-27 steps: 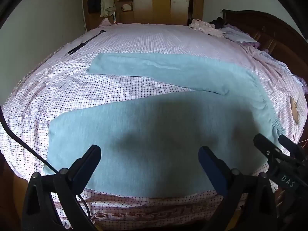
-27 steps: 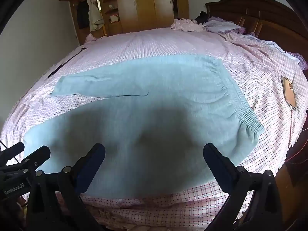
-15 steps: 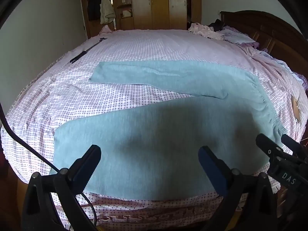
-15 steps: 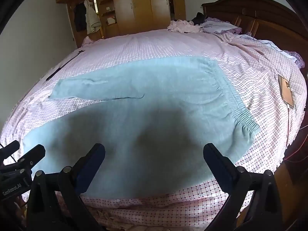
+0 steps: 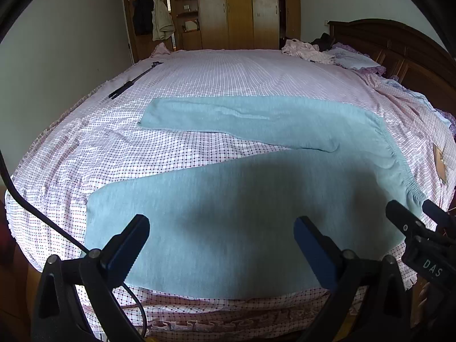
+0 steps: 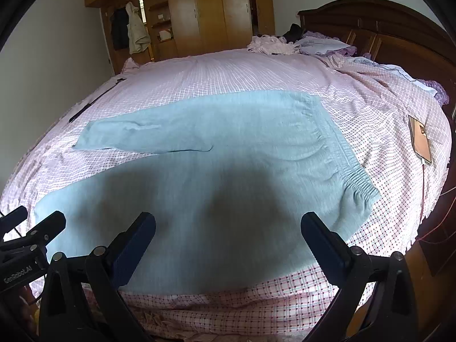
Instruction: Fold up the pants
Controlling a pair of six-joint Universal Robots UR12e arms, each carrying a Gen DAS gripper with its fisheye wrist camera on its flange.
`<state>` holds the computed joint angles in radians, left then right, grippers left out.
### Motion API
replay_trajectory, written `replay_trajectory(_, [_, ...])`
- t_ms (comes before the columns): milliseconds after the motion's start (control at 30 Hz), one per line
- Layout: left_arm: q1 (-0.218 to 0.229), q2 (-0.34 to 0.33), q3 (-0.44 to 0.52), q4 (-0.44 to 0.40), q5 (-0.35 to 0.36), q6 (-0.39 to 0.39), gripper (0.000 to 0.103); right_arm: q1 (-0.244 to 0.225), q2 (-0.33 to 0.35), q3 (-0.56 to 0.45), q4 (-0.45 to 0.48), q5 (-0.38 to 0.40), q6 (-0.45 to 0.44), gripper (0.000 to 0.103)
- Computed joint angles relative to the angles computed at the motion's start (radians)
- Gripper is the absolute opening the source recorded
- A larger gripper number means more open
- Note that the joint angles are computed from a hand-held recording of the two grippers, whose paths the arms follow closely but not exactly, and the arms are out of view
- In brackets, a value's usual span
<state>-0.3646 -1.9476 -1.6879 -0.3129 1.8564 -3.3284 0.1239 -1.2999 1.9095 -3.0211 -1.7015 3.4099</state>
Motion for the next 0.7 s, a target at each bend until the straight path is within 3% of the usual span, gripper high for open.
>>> replay_trajectory(700, [0.001,-0.003,0.009,-0.003,0.009,-0.005,0.103,0.001,0.0,0.001,0.001,-0.001,-0.001,0.099])
